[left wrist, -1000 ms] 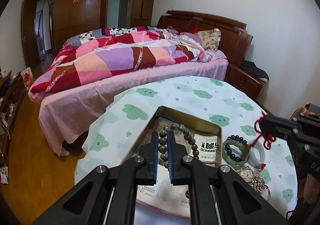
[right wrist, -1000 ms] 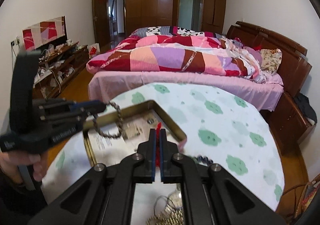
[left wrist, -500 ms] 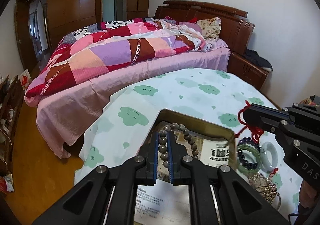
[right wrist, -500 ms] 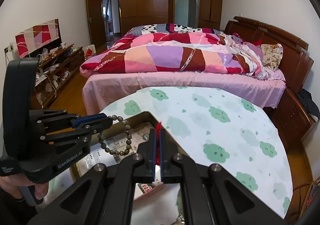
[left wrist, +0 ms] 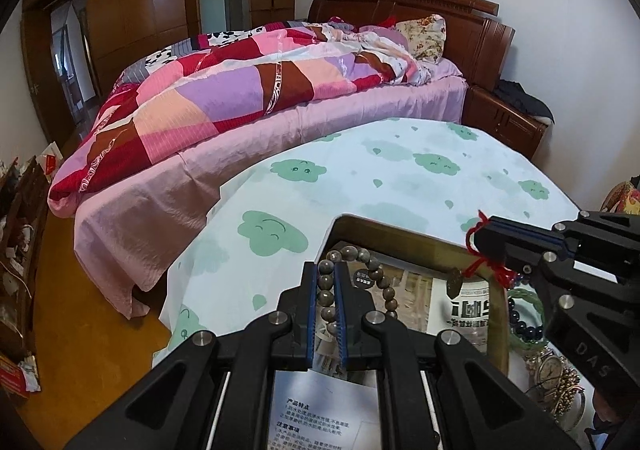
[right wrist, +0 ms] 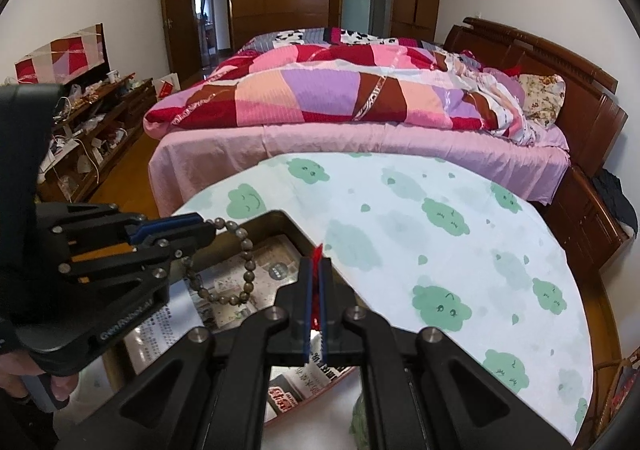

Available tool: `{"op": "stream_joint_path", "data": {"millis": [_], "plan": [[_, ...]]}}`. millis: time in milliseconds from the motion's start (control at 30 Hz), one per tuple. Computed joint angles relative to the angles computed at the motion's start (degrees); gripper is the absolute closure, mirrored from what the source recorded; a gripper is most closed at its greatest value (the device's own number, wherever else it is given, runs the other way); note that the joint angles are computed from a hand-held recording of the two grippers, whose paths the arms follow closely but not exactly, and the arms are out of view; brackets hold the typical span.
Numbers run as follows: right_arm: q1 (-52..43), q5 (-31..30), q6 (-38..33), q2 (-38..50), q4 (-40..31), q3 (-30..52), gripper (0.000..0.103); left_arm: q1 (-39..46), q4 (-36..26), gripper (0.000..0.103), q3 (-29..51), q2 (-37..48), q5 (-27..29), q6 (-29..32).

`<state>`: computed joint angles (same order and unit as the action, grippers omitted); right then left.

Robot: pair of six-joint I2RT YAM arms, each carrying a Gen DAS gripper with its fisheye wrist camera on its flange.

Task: Organize jewelry
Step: 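Lower bracelet into tin, open left gripper while right gripper drops the pendant in, then withdraw both grippers from the tin back toward the remaining jewelry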

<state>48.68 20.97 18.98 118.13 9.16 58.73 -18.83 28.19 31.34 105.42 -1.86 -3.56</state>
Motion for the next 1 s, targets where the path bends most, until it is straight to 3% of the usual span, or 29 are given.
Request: {"op": "stream_joint_path", "data": {"millis": [567,667,733,833,1000], "plan": [[-1.5,-0.6,1.3,3.2,-1.1,1.4,0.099,-1.1,-1.1,0.093,2.4,3.1,-2.0,0.7],[-1.6,-0.5,1.9,3.2,-0.6,0.9,0.088,-1.4,-1.3,0.074,2.3,3.0,-3.1,0.3],[-1.7,-0.6,2.1,3.0,0.2,0.3,0.075,-1.1,0.2,0.052,1.0,2.1,-2.8,-0.1],[-1.6,0.2,2.6,2.1,2.3,-1.8,0.047,-1.0,1.9,0.045,-0.5,0.7,-2.9,-0.2],[-1.5,0.4,3.8,0.5,3.6,-4.3,0.046,-1.3,1.8,0.039,-0.9,0.0,-4.6,-0.6]]}}
